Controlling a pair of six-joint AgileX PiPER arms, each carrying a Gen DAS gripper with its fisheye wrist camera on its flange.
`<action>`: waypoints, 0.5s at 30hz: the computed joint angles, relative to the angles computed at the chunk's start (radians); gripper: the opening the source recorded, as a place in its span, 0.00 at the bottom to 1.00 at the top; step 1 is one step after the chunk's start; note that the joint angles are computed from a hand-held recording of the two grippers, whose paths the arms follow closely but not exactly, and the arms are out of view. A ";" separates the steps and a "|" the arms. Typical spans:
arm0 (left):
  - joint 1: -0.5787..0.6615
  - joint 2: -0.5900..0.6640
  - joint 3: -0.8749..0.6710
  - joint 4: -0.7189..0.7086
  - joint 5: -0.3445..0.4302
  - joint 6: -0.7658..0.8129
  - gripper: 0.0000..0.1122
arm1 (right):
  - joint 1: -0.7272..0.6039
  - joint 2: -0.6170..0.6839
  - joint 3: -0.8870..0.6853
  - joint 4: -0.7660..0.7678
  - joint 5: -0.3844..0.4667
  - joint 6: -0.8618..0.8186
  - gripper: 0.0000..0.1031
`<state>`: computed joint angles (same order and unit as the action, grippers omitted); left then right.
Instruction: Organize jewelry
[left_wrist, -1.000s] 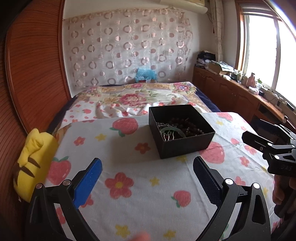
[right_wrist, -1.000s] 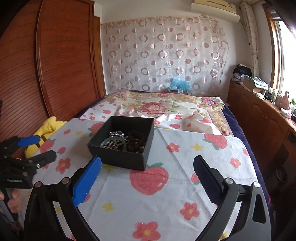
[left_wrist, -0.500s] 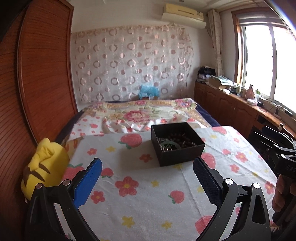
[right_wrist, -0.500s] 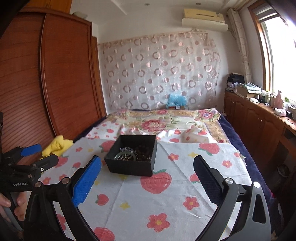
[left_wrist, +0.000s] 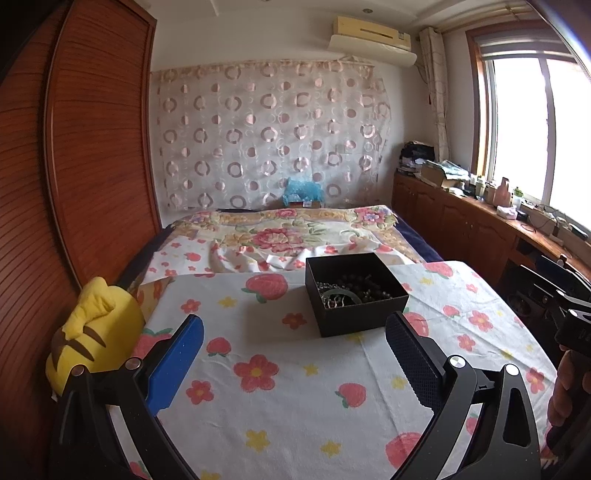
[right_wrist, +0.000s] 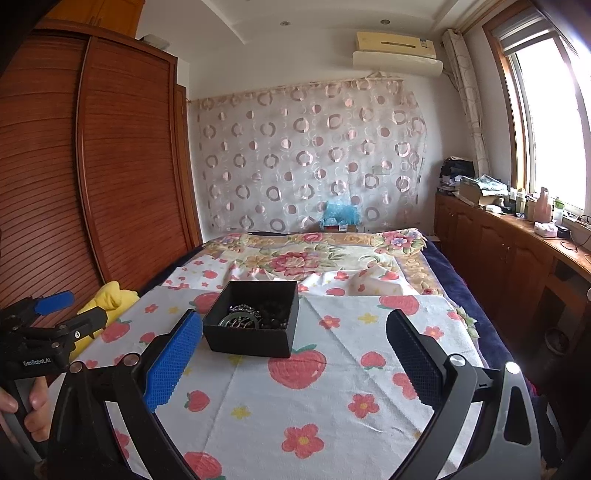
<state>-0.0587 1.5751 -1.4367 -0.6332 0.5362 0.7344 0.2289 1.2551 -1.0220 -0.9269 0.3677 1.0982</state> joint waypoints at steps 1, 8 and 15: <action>0.000 0.002 -0.001 -0.002 0.000 0.001 0.85 | 0.000 0.001 0.000 0.001 0.000 -0.001 0.97; 0.002 0.004 -0.005 -0.005 0.004 0.004 0.85 | 0.005 0.004 -0.001 -0.009 0.004 0.012 0.97; 0.003 0.005 -0.006 -0.007 0.005 0.005 0.85 | 0.003 0.004 -0.002 0.002 0.002 -0.001 0.97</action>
<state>-0.0560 1.5796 -1.4427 -0.6398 0.5414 0.7394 0.2320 1.2590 -1.0238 -0.9252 0.3698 1.0968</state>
